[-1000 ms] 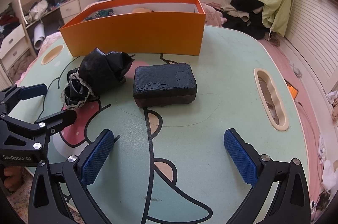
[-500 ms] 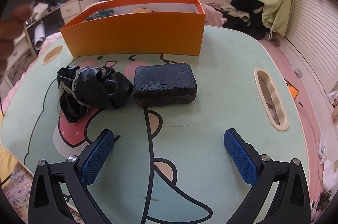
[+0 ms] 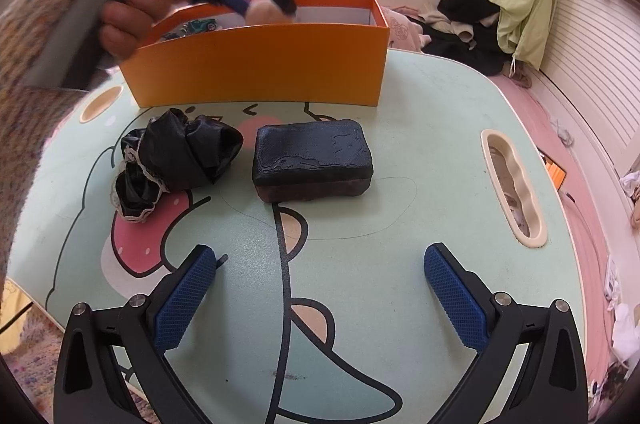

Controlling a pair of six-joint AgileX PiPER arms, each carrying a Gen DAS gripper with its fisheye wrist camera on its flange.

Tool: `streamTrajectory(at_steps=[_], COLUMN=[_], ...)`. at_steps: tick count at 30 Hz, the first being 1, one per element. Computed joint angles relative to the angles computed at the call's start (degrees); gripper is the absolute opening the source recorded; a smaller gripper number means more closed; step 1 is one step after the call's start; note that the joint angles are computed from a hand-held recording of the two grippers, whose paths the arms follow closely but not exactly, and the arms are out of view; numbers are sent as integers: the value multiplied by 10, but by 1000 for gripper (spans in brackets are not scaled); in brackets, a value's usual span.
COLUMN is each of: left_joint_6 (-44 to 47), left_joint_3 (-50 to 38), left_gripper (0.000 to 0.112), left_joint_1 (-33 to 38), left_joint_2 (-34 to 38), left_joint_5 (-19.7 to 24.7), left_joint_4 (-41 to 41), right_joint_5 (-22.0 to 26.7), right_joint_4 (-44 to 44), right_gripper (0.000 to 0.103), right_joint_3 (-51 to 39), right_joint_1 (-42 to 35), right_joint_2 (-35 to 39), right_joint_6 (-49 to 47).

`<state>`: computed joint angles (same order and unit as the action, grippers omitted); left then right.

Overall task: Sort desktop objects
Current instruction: 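Reach into the orange box and grasp the tan plush with the left gripper, then carry the tan plush out and set it on the table, left gripper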

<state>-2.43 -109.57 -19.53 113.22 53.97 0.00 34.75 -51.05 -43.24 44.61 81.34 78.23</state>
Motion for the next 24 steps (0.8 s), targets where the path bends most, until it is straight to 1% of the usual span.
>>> streamTrajectory(at_steps=[2,3,4,7,10,12,14,15,17,18,20,21,23,24], left_joint_6=[38,63,107,203,242,250,293,304,292,292,299,299,298,295], left_joint_3=[100,136,189,324,435,472,496,497,495,497,519,533,557,568], left_gripper=[44,44,44,45,45,45,47,51,57,62,66,71,81,81], left_joint_1=[4,10,19,47,71,78,93,98,98,100,106,111,123,127], left_joint_2=[-93,-128,-179,-296,-369,-378,-368,-357,-336,-331,-342,-355,-378,-388], left_joint_5=[-55,-70,-86,-118,-147,-159,-157,-157,-158,-162,-184,-199,-209,-209], left_joint_4=[-32,-56,-96,-174,-197,-204,-244,-258,-263,-273,-299,-309,-308,-300], right_joint_5=[0,-1,-1,-1,-2,-2,-2,-3,-3,-3,-3,-3,-3,-3], right_joint_4=[0,0,0,0,0,-1,-1,-1,-1,-1,-1,-1,-1,-1], right_gripper=[103,103,103,103,103,103,103,103,103,103,103,103,103,103], right_joint_3=[0,1,1,0,2,2,3,4,3,3,3,3,3,4], right_joint_1=[-1,-1,-1,-1,-2,-2,-2,-2,-3,-3,-3,-3,-2,-3], right_joint_2=[0,-1,-1,0,-1,-1,-1,-3,-2,-2,-2,-2,-2,-3], right_joint_6=[0,0,0,-1,-1,-2,-2,-1,-2,-2,-1,-1,-1,-1])
